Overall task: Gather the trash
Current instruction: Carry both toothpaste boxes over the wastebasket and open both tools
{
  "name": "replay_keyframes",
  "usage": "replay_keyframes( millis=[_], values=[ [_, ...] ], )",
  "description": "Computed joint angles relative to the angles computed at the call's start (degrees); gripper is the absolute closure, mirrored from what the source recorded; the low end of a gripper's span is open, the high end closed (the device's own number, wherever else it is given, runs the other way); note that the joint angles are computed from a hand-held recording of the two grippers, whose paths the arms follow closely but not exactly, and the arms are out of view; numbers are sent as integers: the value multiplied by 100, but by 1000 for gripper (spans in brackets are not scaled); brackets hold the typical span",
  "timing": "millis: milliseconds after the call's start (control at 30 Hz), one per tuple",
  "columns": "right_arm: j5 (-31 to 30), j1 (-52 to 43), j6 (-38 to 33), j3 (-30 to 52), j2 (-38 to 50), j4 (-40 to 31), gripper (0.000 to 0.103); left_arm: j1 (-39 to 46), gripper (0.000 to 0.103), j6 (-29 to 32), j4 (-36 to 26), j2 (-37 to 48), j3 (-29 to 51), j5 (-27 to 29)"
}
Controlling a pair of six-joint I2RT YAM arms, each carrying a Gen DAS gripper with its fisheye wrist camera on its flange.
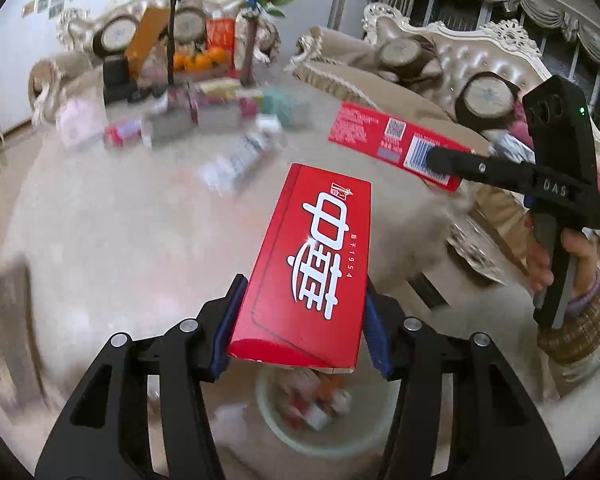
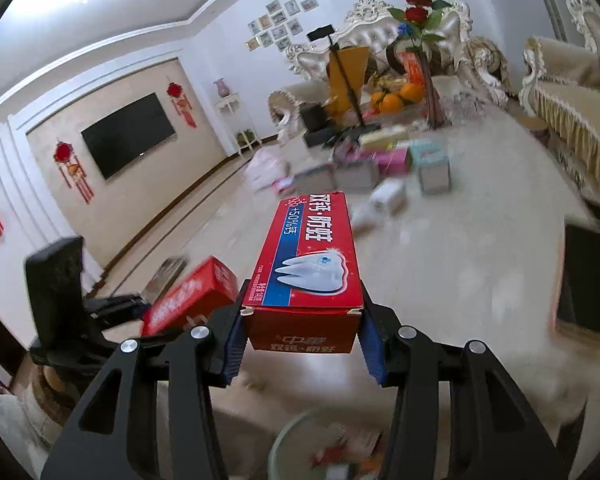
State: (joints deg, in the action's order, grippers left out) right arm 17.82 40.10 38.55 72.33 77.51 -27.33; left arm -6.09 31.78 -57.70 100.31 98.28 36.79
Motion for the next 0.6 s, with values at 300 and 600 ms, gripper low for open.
replay_keyframes(
  millis=[300, 600],
  values=[
    [561, 1519, 1941, -1169, -252, -339, 57, -42, 50, 260, 763, -1450, -3001, -596],
    [-134, 1043, 2088, -1355, 1090, -122, 57, -760, 49, -182, 2201, -931, -4130, -1787]
  ],
)
